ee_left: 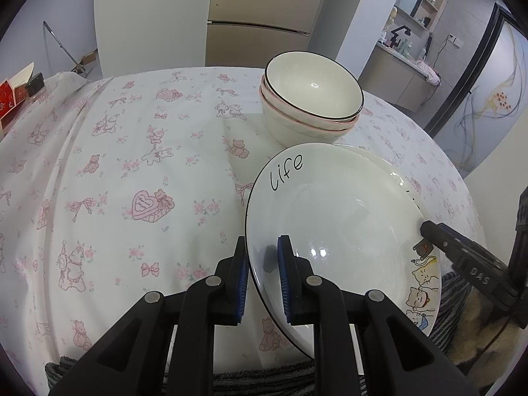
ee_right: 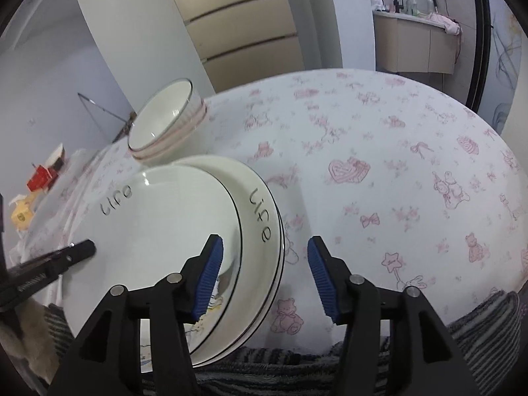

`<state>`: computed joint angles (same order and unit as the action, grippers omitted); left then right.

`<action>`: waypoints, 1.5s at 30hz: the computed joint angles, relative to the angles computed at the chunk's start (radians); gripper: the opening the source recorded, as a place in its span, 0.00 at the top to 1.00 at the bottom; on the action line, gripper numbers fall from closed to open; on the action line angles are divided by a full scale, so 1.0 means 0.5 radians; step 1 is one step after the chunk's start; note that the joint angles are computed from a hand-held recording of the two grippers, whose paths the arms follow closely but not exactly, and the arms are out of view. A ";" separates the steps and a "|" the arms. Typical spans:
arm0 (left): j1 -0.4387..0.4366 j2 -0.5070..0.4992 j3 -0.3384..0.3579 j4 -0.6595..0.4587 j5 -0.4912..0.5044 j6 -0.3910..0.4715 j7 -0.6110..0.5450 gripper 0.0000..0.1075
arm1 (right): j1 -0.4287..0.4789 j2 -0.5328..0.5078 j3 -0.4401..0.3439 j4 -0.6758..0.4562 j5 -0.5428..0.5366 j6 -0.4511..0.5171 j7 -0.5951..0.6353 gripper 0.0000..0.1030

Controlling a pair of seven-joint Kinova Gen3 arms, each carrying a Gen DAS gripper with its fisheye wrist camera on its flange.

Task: Organize plates and bowls
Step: 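Lower the 'life' plate onto the stack with the left gripper while the right gripper opens, then open the left gripper and raise both grippers off the plates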

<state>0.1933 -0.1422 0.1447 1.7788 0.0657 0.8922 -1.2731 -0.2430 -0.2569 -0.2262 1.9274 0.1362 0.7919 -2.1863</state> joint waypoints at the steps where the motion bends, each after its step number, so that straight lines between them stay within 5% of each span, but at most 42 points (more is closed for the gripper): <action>1: 0.000 0.000 -0.002 -0.001 0.002 0.001 -0.003 0.84 | 0.014 0.009 -0.032 -0.003 0.045 0.011 -0.030 0.47; 9: 0.003 0.007 0.000 -0.004 -0.004 -0.003 -0.011 0.84 | 0.015 -0.002 -0.007 0.018 0.067 0.006 -0.069 0.39; 32: 0.078 0.111 0.051 -0.016 -0.144 -0.046 0.120 0.78 | 0.082 -0.044 -0.044 0.049 0.172 0.017 -0.225 0.39; 45: 0.069 -0.070 0.170 0.225 -0.510 -0.440 0.386 0.77 | 0.206 -0.160 -0.254 0.135 0.471 -0.104 -0.493 0.39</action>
<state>0.2278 -0.1773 0.2299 1.8912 -0.1893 0.6719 -1.0799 -0.1398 -0.3367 -0.3530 1.9948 0.3718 0.7397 -2.4326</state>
